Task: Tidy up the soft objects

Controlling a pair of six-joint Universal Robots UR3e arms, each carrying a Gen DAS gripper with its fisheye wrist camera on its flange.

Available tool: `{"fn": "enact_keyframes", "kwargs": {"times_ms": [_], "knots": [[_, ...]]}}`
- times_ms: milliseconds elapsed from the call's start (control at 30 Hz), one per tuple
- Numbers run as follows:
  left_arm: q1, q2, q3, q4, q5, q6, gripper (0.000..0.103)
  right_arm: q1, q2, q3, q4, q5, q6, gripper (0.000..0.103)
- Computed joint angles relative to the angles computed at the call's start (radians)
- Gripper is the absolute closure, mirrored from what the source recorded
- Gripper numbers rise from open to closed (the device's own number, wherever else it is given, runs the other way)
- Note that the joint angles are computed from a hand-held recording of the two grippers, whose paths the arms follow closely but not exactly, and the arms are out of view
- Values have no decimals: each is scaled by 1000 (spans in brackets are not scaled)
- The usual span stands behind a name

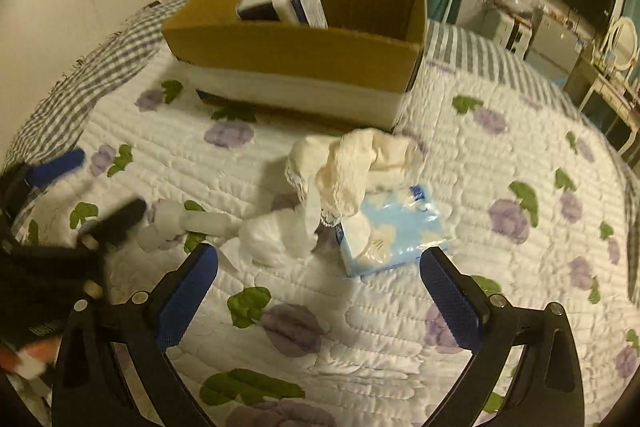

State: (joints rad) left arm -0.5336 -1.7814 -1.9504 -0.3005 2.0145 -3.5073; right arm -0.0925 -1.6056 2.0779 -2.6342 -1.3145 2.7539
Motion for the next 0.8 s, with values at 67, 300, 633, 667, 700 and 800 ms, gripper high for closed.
{"fn": "enact_keyframes", "kwargs": {"times_ms": [67, 300, 633, 667, 700, 800], "knots": [[12, -34, -11, 22, -34, 5, 12, -5, 21, -8, 9, 4, 4, 1], [48, -130, 15, 61, -132, 52, 31, -4, 69, -34, 24, 1, 24, 3], [58, -116, -26, 135, -180, 105, 74, 54, 45, -34, -8, -30, 32, 12], [65, -94, -46, 139, -183, 95, 74, 63, 46, -40, 0, -26, 33, 14], [75, -80, -60, 145, -181, 93, 74, 75, 53, -52, 13, -25, 32, 17], [103, -26, -112, 167, -183, 90, 74, 123, 101, -91, 23, -73, 37, 23]]}}
